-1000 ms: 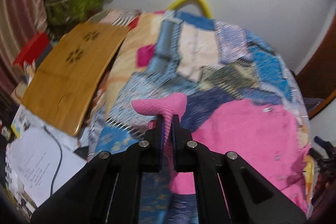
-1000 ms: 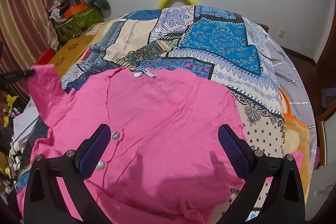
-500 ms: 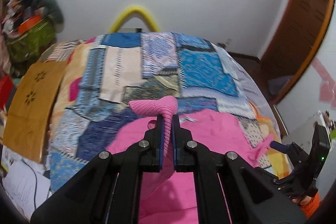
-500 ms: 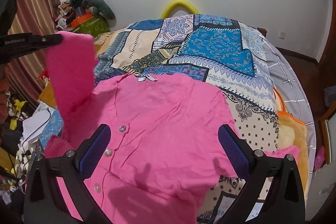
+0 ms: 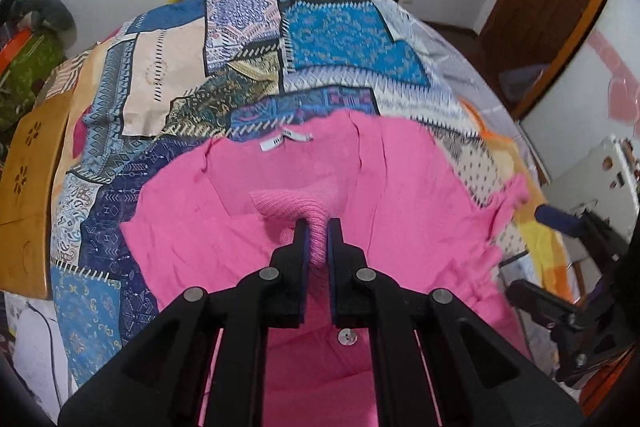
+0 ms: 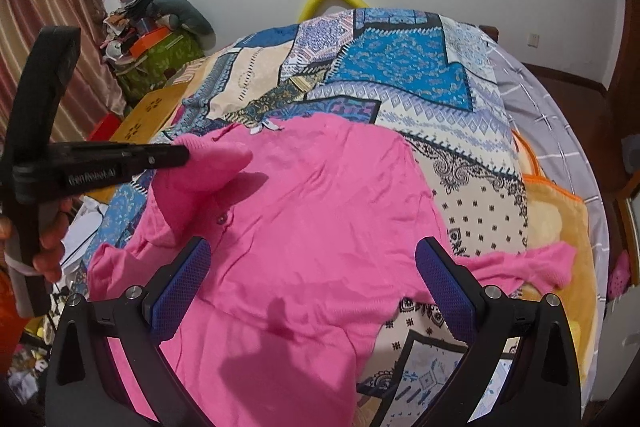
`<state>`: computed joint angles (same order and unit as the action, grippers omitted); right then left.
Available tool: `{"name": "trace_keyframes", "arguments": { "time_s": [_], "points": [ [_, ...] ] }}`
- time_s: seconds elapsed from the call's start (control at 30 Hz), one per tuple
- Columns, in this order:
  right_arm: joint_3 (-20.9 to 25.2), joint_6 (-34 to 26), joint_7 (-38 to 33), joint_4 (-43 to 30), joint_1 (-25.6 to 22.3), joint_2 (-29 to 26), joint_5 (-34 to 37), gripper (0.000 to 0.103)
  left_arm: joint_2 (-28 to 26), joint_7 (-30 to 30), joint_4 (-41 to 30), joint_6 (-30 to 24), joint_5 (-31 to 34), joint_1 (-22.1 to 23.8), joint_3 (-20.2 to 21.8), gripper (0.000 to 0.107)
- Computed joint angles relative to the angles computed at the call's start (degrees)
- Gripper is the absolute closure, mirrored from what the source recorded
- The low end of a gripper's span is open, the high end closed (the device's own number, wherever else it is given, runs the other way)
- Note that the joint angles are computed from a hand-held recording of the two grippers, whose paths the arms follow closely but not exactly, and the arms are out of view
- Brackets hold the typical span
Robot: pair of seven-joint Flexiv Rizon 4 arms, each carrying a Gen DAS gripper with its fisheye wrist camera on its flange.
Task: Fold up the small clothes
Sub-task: 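Lay the held sleeve across the cardigan front and open the left tool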
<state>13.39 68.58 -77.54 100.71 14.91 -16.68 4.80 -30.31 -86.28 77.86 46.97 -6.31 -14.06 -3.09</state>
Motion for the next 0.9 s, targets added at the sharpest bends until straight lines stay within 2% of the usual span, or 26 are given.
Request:
{"name": "trace_keyframes", "arguments": {
  "time_s": [0.1,0.2,0.23,0.27,0.4,0.47,0.57,0.7,0.9],
  "points": [
    [0.39,-0.73,-0.38,-0.37,-0.15,-0.09,0.64,0.002,-0.12,0.39,-0.13,-0.82,1.27,-0.51,0.34,0.098],
    [0.58,-1.75,-0.80,-1.32,0.06,-0.54,0.96,0.002,0.04,0.07,-0.16,-0.85,2.01,-0.68,0.74,0.076],
    [0.68,-2.24,-0.93,-1.87,0.19,-0.78,1.03,0.002,0.34,-0.36,0.13,-0.12,2.53,-0.83,1.07,0.064],
    [0.70,-2.37,-1.04,-2.00,0.30,-0.84,1.07,0.002,0.75,-0.44,0.71,0.97,2.82,-0.80,1.16,0.057],
    [1.02,-4.01,-1.79,-3.79,0.87,-1.61,1.25,0.002,2.17,0.87,1.94,3.26,3.82,-0.39,1.32,0.051],
    [1.04,-4.84,-2.29,-4.63,1.26,-2.00,0.97,0.002,3.21,1.15,2.89,4.56,5.18,-0.36,2.03,0.041],
    [1.01,-5.95,-2.93,-6.05,2.24,-2.67,-0.03,0.002,5.02,1.43,5.27,6.88,6.41,0.50,2.95,0.036],
    [1.05,-7.47,-3.88,-8.25,3.54,-4.00,-1.15,0.003,6.56,1.45,8.01,6.97,5.81,2.70,3.63,0.036],
    [1.24,-12.12,-4.91,-12.06,5.50,-6.78,-2.67,0.021,7.41,1.15,12.49,7.05,3.64,6.25,3.85,0.036]
  ]
}}
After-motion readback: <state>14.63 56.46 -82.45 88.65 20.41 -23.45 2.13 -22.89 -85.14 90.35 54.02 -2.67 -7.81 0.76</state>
